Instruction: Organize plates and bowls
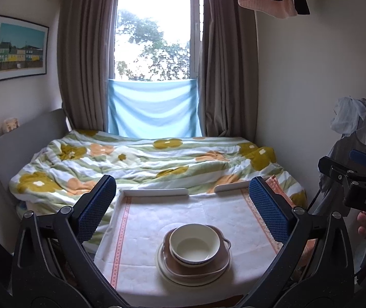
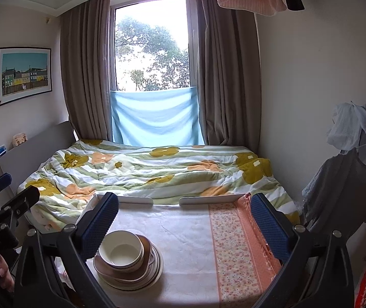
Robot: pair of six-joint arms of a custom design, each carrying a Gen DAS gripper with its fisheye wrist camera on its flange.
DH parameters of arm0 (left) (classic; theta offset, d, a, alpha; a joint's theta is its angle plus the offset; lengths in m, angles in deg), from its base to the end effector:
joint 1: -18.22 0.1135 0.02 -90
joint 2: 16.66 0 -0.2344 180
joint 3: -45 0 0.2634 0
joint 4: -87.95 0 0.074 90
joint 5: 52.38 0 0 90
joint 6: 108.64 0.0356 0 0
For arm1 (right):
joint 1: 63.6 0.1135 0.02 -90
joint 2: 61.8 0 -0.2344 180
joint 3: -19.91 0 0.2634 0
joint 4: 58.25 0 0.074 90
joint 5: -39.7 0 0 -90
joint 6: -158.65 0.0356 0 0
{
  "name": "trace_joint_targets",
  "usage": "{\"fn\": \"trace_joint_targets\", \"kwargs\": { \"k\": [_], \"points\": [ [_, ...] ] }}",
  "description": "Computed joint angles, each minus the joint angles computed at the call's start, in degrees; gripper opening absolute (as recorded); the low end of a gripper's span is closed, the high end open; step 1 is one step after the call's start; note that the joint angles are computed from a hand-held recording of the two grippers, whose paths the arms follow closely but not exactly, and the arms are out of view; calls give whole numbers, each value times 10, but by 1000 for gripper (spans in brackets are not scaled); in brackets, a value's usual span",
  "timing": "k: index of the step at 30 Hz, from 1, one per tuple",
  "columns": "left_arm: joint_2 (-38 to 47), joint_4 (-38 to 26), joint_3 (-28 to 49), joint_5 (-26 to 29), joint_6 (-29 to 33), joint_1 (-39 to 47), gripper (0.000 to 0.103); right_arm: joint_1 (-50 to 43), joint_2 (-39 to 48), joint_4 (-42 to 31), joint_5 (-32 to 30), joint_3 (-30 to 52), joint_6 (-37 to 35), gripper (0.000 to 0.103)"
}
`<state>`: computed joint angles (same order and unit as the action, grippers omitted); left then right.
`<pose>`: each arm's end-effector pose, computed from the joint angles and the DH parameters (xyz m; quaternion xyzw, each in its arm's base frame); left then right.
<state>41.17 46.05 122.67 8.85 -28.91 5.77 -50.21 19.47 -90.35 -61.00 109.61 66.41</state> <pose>0.2385 -0.0351 0.3618 -0.1235 0.8058 0.0954 0.5712 0.3339 0.0863 0.3400 -0.1639 0.8188 0.1306 0.5345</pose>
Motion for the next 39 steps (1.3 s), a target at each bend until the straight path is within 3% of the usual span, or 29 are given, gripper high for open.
{"fn": "trace_joint_targets", "kwargs": {
  "k": [39],
  "points": [
    [-8, -7, -5, -12, -9, 0, 103, 11, 4, 7, 6, 4, 5, 102]
  ]
}}
